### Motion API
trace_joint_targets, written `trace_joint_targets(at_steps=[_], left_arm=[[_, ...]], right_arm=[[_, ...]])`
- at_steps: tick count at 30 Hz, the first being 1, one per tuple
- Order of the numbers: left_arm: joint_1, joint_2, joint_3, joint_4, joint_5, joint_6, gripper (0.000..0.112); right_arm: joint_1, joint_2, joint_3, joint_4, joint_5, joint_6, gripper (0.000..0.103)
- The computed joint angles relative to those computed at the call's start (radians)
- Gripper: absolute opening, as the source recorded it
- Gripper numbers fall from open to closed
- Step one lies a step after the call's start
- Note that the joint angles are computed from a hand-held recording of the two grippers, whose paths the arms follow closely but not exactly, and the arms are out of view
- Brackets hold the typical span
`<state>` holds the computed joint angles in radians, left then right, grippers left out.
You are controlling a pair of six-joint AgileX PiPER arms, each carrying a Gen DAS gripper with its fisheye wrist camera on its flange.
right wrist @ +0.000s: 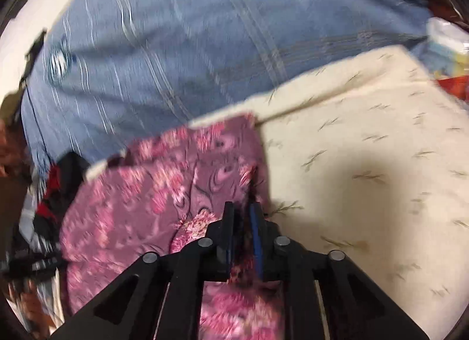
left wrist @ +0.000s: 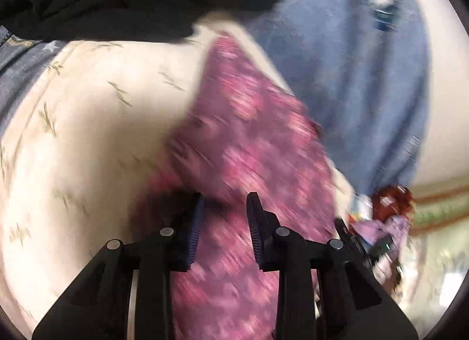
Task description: Fold small clothes
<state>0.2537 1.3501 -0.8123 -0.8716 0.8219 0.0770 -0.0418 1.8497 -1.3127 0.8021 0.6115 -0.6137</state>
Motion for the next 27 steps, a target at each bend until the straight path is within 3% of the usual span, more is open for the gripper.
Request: trace_joint_targets(at_steps=[3,5,6,8,11,13,17,19,21,24,27], left_arm=[[-0.089,-0.084,-0.02,0.057,-0.044,-0.044,0.034],[-0.204,-0.058,-0.088,0.248,-0.132,-0.2,0.046],[-0.242,-0.03,-0.12,0.348,-0.151,-0.284,0.047],[-0.273,0.078,-0.186,0.466,-0.133,-0.366,0.047],[-0.255,0.197,-0.207,0.471,-0.089,-0.364,0.038],[-0.23,0.154,-0.177,0.435,-0.091,-0.323,0.035],[-0.142,0.064,-0.132,0.349,0.041,-0.213,0.038],[-0.133,-0.032,-0.08,0.39,0.122,-0.19,0.044],[-0.143,-0.124,-0.022,0.422,0.171,-0.191,0.062],[-0.232,-0.306,0.101,0.414,0.254,-0.243,0.07],[-0.501,-0.411,0.176,0.451,0.2,-0.461,0.075]], right_arm=[[-0.034,-0.092,0.102,0.246,-0.001,-0.243,0.024],[-0.012,-0.095,0.108,0.263,0.014,-0.278,0.028],[0.002,-0.086,0.104,0.243,0.006,-0.266,0.028],[0.032,-0.061,0.107,0.195,-0.017,-0.231,0.028],[0.039,-0.006,0.131,0.201,-0.038,-0.234,0.025],[0.05,-0.021,0.15,0.212,-0.064,-0.261,0.024],[0.064,-0.063,0.13,0.03,-0.014,-0.073,0.026],[0.033,-0.119,0.195,0.076,0.041,-0.139,0.034],[0.0,-0.178,0.269,0.096,0.07,-0.197,0.037],[-0.058,-0.281,0.397,0.092,0.118,-0.255,0.038],[-0.148,-0.38,0.526,0.118,0.181,-0.35,0.038]])
